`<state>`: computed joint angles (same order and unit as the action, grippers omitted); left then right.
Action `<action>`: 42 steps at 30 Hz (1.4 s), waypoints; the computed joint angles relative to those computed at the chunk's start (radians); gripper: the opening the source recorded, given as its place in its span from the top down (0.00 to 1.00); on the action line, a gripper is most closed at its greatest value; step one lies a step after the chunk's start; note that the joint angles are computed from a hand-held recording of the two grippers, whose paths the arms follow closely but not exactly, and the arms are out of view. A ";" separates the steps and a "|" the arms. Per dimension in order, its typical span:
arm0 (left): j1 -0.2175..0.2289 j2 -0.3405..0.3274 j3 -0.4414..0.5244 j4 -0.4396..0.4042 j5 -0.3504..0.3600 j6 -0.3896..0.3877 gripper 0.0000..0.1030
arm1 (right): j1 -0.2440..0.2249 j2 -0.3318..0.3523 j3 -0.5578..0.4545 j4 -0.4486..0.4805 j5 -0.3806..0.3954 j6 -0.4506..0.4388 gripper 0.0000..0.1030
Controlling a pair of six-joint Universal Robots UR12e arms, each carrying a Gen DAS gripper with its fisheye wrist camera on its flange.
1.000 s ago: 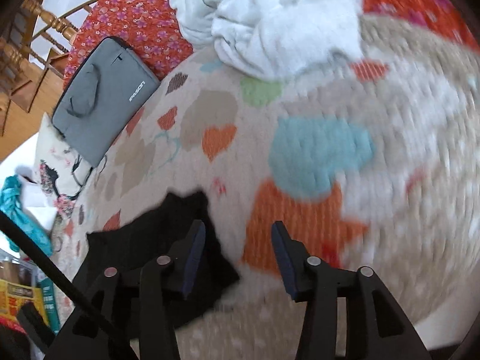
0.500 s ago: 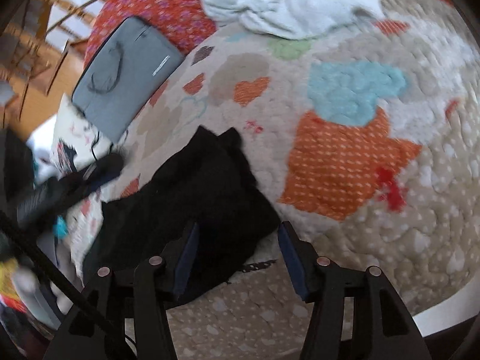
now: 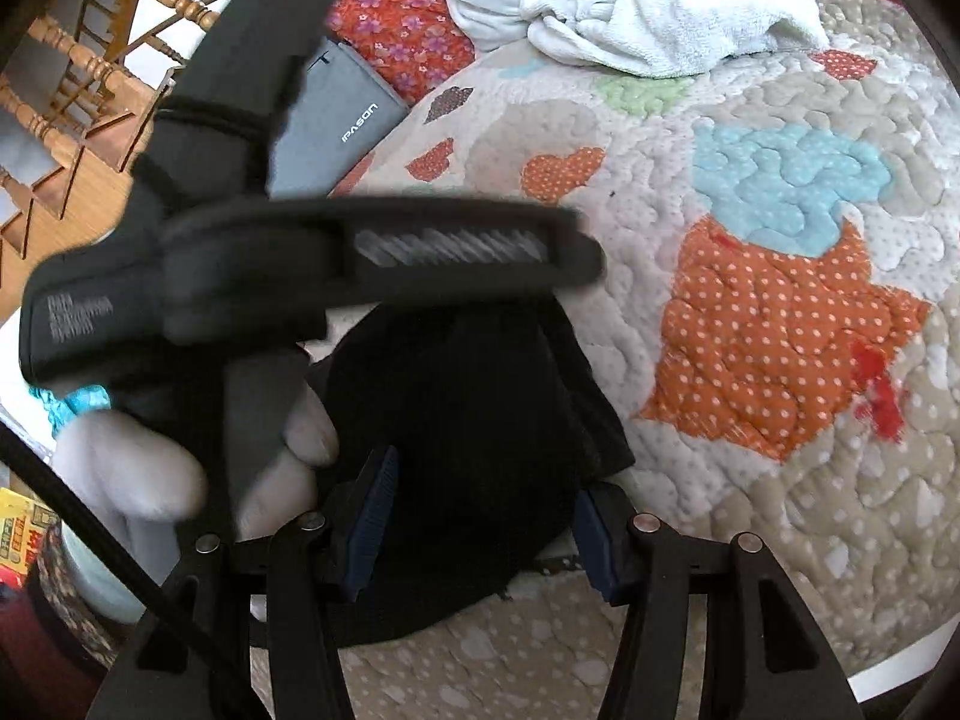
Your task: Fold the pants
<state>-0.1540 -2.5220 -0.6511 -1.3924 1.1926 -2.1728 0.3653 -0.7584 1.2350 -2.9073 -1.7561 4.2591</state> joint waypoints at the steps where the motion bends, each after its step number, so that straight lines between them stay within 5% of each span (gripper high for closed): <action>1: 0.004 -0.008 0.025 -0.038 -0.013 -0.005 0.83 | -0.005 0.002 -0.002 -0.008 0.024 0.000 0.64; 2: 0.009 -0.019 0.053 -0.076 -0.031 -0.012 0.93 | -0.010 0.004 -0.004 -0.019 0.047 0.005 0.75; 11: 0.100 0.014 0.053 -0.105 -0.202 -0.096 0.93 | 0.004 0.053 -0.131 -0.013 0.080 -0.147 0.80; 20: 0.235 0.016 0.013 0.022 -0.318 -0.403 0.93 | 0.034 0.226 -0.489 0.177 0.230 -0.395 0.80; 22: 0.258 0.004 0.020 0.036 -0.320 -0.475 0.92 | 0.040 0.277 -0.590 0.267 0.256 -0.447 0.76; 24: 0.282 -0.015 0.045 0.012 -0.331 -0.532 0.92 | 0.046 0.316 -0.667 0.329 0.263 -0.478 0.56; 27: 0.309 -0.010 0.022 0.035 -0.351 -0.592 0.92 | 0.051 0.351 -0.739 0.384 0.273 -0.520 0.46; 35: 0.362 0.008 -0.051 0.165 -0.386 -0.811 0.89 | 0.050 0.333 -0.699 0.337 0.359 -0.538 0.33; 39: 0.369 0.025 -0.085 0.195 -0.392 -0.830 0.86 | 0.047 0.306 -0.648 0.313 0.438 -0.532 0.29; 42: 0.374 0.053 -0.132 0.222 -0.400 -0.810 0.86 | 0.032 0.254 -0.560 0.208 0.488 -0.499 0.29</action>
